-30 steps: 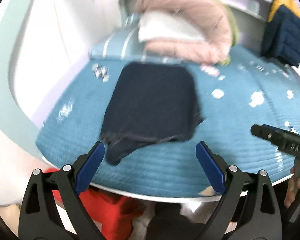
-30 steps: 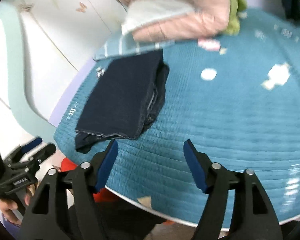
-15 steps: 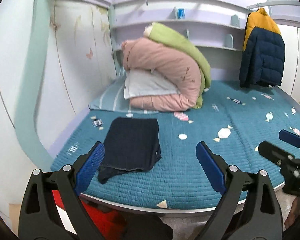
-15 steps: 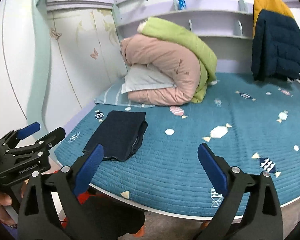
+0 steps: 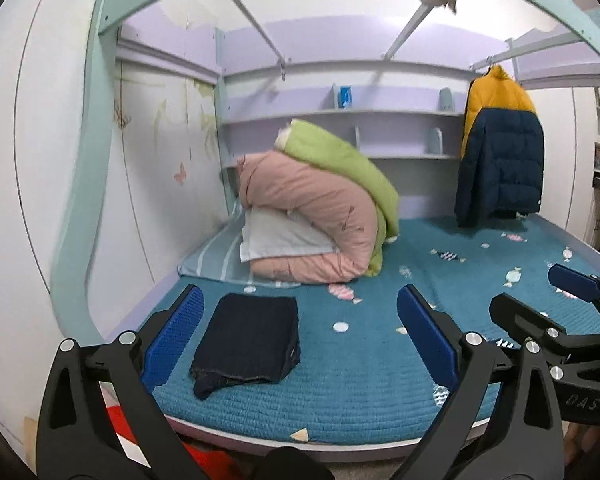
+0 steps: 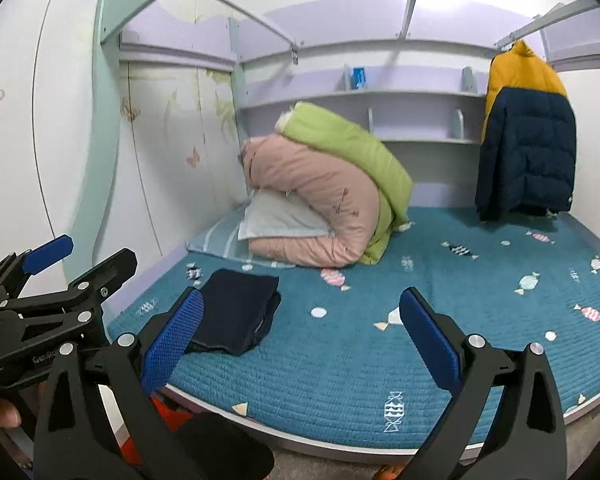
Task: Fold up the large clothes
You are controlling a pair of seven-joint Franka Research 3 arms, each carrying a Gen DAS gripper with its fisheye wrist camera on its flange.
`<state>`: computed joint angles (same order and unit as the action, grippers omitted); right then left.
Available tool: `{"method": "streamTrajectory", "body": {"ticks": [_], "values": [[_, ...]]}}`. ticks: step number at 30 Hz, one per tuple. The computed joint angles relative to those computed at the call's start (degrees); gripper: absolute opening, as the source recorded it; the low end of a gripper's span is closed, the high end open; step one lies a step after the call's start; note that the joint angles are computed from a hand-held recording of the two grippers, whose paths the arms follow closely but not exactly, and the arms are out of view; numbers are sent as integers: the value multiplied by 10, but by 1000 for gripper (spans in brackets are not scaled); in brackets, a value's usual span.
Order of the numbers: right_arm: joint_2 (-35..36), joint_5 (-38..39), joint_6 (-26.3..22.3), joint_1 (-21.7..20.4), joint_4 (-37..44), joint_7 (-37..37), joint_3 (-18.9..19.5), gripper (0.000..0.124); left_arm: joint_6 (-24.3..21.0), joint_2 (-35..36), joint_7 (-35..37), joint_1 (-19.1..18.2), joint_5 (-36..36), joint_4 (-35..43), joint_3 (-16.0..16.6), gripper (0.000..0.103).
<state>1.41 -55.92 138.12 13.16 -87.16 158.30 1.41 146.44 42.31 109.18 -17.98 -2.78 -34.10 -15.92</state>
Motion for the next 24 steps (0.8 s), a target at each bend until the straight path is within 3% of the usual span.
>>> {"method": "streamTrajectory", "body": {"ticks": [4,13,18,24], "values": [[-19,-37,-15,2,-9,20,8,95,79,-81,17,32,-24,-137,-24,98],[-36,-75,-27,-4,-19,37,24,95,108,-107,25,49,-35,-177,-41,98],[-43,-95,-27,-6,-26,51,30,95,150,-130,30,60,-43,-218,-51,98],[-50,-113,-37,-9,-32,57,37,95,152,-134,35,67,-50,-225,-63,98]]}}
